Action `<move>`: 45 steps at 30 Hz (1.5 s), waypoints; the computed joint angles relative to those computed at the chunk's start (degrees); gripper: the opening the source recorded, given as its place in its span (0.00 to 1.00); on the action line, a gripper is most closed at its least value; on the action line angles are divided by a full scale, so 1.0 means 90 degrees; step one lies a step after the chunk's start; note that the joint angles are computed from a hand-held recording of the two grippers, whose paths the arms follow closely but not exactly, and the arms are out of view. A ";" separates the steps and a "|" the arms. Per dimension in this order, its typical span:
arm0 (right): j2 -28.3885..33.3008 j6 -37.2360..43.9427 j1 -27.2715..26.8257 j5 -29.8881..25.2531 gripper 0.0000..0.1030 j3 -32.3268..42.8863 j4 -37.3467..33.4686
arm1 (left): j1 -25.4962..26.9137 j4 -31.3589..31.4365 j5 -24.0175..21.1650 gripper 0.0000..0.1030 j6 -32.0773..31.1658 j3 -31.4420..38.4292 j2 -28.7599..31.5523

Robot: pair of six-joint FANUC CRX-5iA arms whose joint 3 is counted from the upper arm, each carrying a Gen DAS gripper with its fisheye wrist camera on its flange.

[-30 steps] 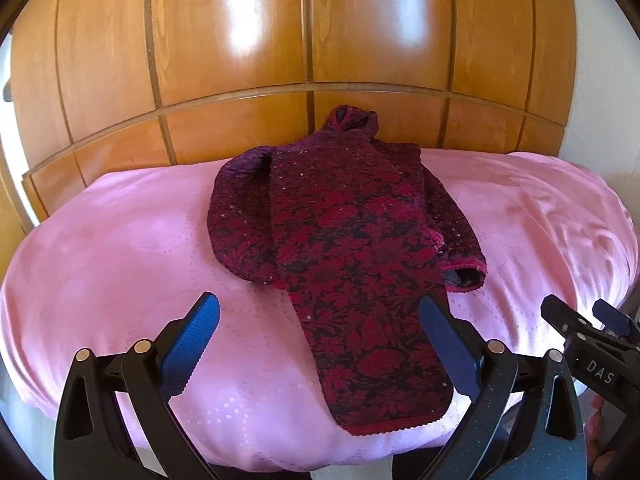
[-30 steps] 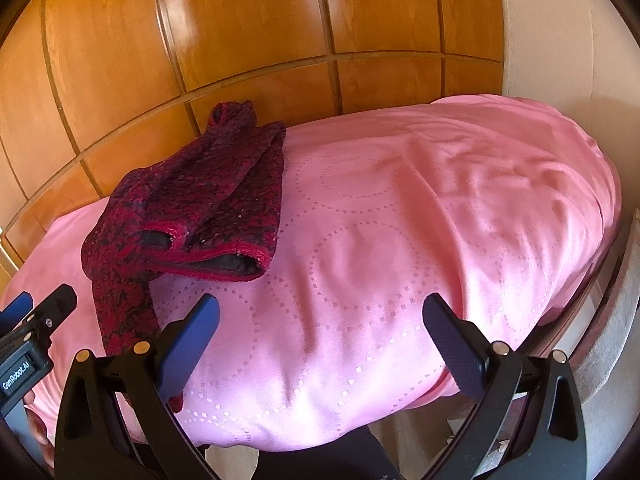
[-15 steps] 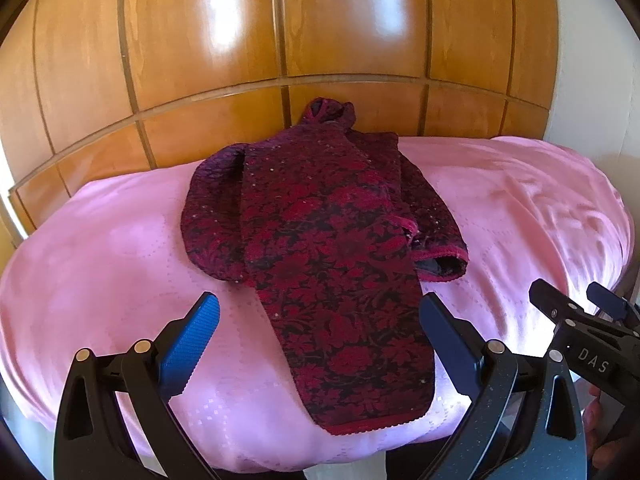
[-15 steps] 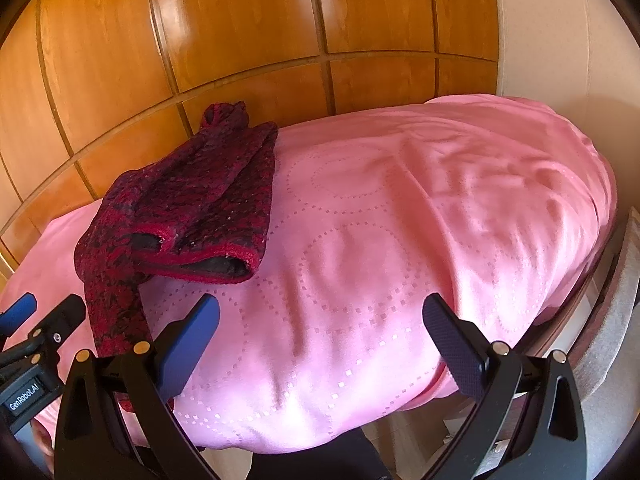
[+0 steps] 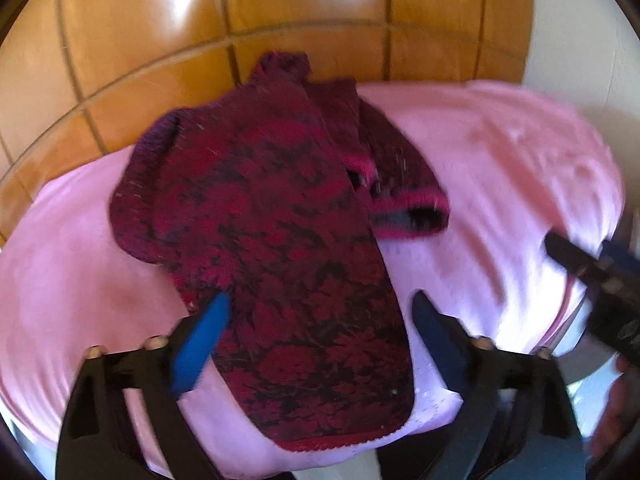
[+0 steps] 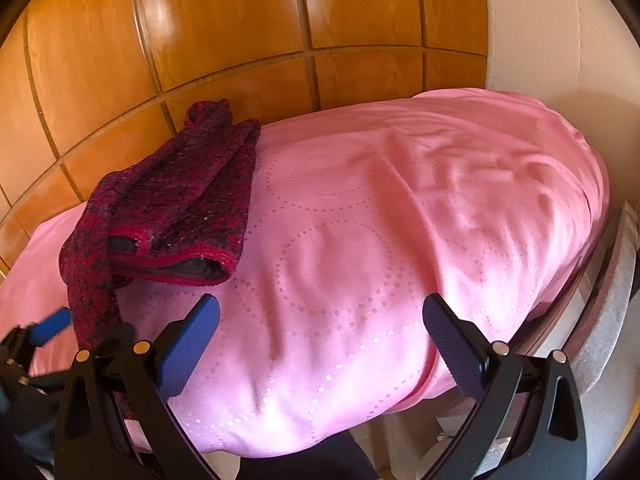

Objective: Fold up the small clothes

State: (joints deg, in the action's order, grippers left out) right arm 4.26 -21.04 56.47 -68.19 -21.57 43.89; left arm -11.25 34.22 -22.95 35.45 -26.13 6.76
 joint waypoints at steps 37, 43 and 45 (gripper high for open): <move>0.1674 0.4969 -0.1885 0.3255 0.28 0.2761 -0.3687 | 0.2620 -0.0697 -0.1630 0.13 0.4630 0.5374 0.3150; 0.1457 0.4684 -0.1943 0.3273 0.15 0.2532 -0.2872 | 0.2698 -0.1768 -0.1866 0.56 0.6145 0.5887 0.3432; 0.1215 0.4217 -0.2003 0.3254 0.15 0.2192 -0.2143 | 0.2723 -0.1379 -0.1422 0.62 0.5778 0.5255 0.3164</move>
State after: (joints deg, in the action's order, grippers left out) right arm 15.20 16.92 38.45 -38.90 -1.84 24.61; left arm 13.25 21.82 -35.76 87.45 21.16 35.24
